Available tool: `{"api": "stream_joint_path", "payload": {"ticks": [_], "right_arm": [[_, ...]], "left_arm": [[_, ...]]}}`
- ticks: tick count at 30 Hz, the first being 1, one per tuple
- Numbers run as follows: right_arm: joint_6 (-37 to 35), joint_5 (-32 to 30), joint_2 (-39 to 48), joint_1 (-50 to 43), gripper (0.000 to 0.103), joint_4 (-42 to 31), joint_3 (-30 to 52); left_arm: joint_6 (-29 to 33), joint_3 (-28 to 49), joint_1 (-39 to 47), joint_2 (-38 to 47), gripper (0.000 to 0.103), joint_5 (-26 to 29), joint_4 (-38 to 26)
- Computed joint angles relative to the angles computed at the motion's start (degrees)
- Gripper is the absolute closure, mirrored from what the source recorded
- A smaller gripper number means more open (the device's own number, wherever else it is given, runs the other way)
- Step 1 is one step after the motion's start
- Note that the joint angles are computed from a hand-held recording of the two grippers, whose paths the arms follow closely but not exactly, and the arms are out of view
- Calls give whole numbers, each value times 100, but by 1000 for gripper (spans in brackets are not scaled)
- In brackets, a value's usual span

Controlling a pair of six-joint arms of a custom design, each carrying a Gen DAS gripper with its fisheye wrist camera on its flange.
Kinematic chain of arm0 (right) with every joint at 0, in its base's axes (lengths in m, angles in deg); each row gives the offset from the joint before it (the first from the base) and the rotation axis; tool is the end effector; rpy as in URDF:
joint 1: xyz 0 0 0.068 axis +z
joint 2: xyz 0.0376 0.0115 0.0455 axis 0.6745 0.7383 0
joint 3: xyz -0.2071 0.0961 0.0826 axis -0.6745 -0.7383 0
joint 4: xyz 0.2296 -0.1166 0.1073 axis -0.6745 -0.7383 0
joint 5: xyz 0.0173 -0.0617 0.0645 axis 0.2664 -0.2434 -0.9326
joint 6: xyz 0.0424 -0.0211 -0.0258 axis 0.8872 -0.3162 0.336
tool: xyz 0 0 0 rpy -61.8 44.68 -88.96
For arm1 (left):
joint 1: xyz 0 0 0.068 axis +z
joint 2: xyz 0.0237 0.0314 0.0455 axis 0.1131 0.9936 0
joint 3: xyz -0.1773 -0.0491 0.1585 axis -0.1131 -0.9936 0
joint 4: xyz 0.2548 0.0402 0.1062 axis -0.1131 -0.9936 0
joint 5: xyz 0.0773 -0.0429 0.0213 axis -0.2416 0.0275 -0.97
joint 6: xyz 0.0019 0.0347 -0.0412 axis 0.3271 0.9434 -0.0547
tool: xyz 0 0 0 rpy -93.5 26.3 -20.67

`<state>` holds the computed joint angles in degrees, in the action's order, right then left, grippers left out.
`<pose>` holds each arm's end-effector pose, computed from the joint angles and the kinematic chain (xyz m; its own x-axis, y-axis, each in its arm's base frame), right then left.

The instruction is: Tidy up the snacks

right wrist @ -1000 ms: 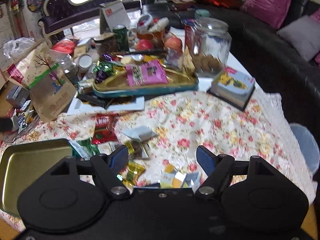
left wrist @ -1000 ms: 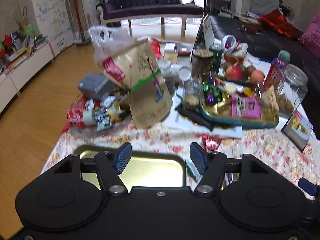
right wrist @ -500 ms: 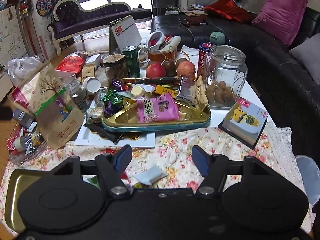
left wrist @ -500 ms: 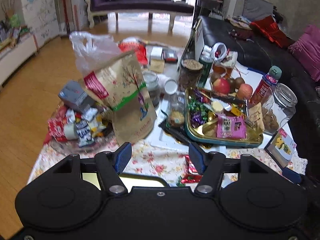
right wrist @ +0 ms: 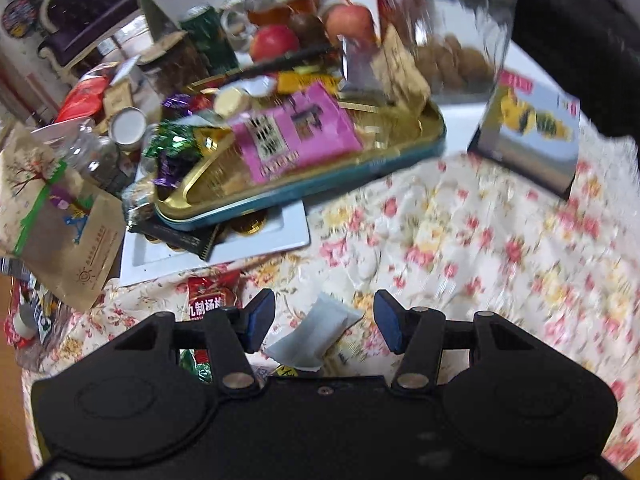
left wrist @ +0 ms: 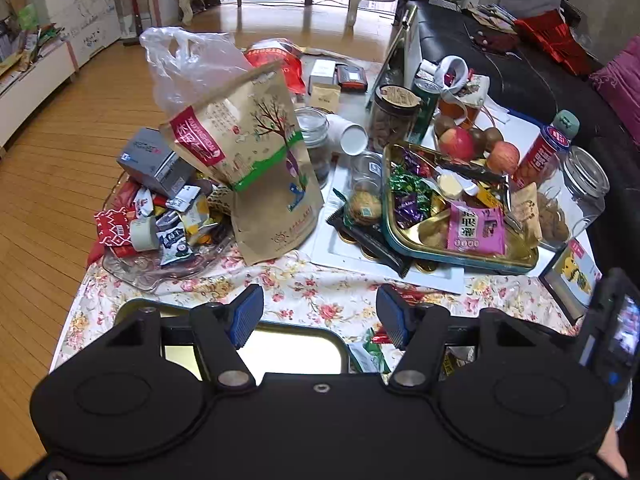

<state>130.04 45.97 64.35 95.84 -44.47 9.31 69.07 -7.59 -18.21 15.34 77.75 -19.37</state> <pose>0.1619 0.1935 0.0994 -0.6115 0.6928 -0.3823 0.6555 0.7141 0.2458 0.2074 -0.0960 0.2212 -0.8098 0.2134 -0.5465 0.3107 0.9462 -0.0909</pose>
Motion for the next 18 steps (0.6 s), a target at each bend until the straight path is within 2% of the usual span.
{"api": "stream_joint_path", "payload": {"ticks": [3,7,13,14,16,18], "right_arm": [[-7,-255,291,-240,46,407,-13],[-129,-500,856,-447,46,434,294],[-63,-959,1262,-736,48,948,292],[-85,-1034,1326,-763,50,1033,294],[-81,-1138,1378,-812,63,1214,237],[78,-1116,1367,-773,70,1340,145]], "left_arm": [[-40,-19,-146,-14,39,-123,35],[-117,69,-187,153,39,-41,38],[-138,111,-328,260,39,-63,55],[-121,107,-348,259,39,-72,58],[-91,90,-378,246,39,-63,69],[-37,79,-393,250,39,-35,93]]}}
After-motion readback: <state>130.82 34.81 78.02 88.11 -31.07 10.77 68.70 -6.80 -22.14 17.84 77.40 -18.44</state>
